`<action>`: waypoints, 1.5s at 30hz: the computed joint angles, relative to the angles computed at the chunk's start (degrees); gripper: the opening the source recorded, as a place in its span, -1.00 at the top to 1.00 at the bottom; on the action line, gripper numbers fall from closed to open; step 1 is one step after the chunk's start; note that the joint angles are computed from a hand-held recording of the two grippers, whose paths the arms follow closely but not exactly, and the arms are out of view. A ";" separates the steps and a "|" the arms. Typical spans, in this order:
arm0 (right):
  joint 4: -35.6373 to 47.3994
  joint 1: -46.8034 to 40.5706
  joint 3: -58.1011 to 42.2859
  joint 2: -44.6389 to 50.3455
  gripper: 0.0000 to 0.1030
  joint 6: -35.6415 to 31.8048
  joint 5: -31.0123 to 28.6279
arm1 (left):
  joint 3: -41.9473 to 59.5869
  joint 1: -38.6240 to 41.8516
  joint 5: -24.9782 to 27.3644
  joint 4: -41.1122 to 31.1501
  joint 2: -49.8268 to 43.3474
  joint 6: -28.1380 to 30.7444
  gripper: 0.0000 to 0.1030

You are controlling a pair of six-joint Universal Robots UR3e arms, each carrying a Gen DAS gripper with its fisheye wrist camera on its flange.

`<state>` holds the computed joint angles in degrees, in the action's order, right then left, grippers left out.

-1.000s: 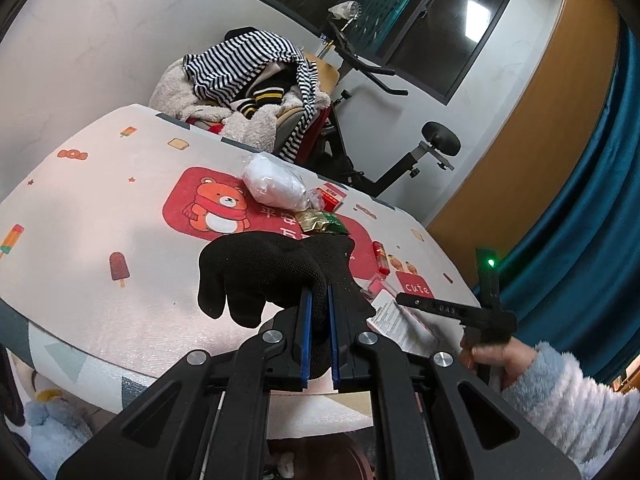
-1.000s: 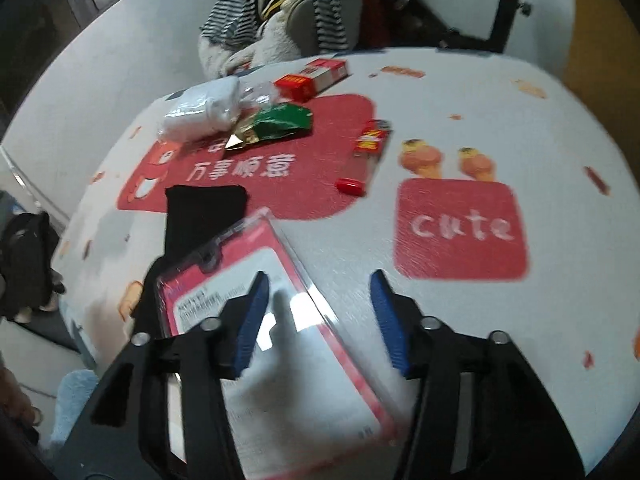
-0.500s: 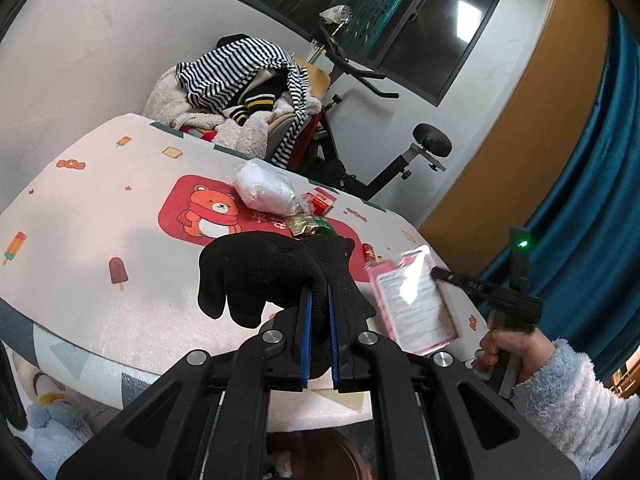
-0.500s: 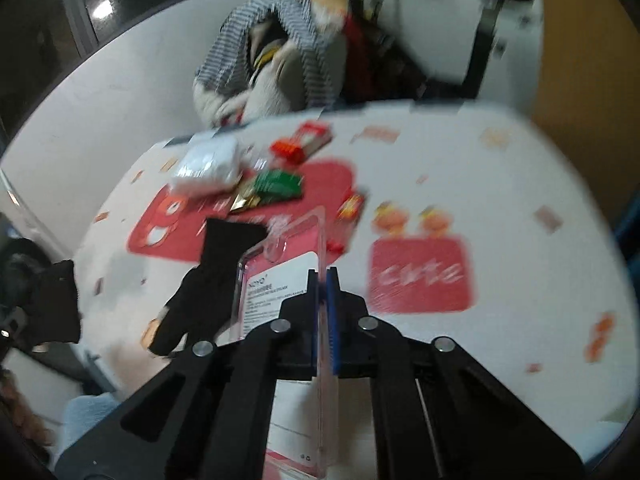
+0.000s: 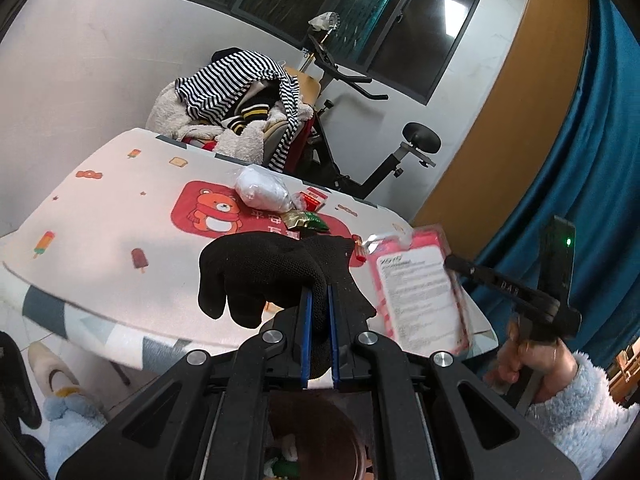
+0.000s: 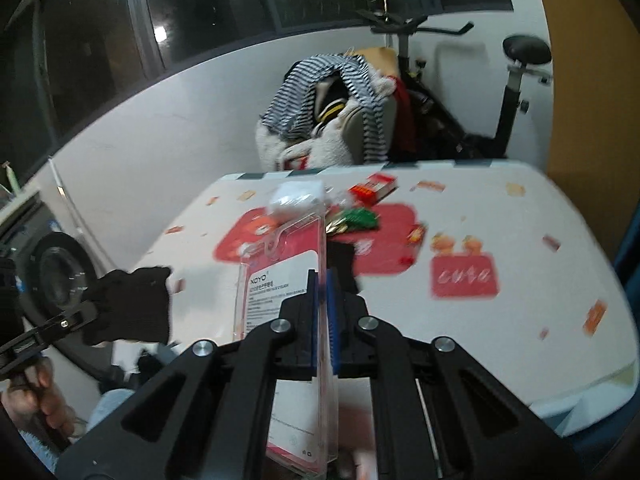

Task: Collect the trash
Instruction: 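Carry the pink package and black glove over the brown bin, then open both tools over the bin to drop the package and glove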

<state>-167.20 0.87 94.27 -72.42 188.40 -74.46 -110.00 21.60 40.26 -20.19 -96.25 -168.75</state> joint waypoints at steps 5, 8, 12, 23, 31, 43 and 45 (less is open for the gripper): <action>1.06 4.07 4.11 -2.02 0.84 1.32 -0.15 | -6.83 4.59 -2.12 -3.70 7.54 4.13 0.86; 1.53 6.23 4.08 -1.38 0.84 2.29 -0.29 | -8.18 6.31 -3.11 -6.19 9.47 5.30 0.85; 1.41 8.38 3.71 0.23 0.83 2.34 -0.25 | -8.06 6.13 -2.48 -6.43 9.08 5.16 0.85; 3.52 9.07 2.04 3.30 -0.33 5.04 -0.37 | -5.94 3.78 -1.61 -7.70 4.75 6.03 0.85; 0.91 6.81 3.71 1.09 -0.89 4.82 -1.87 | -5.29 1.28 -0.03 -10.25 2.85 10.70 0.85; 2.25 5.62 3.75 -0.12 -0.89 2.47 -3.59 | -3.02 -3.48 3.89 -14.38 0.79 15.17 0.85; 2.15 5.27 4.23 -0.27 -0.89 2.43 -3.17 | -2.43 -4.05 4.08 -15.17 0.28 14.97 0.83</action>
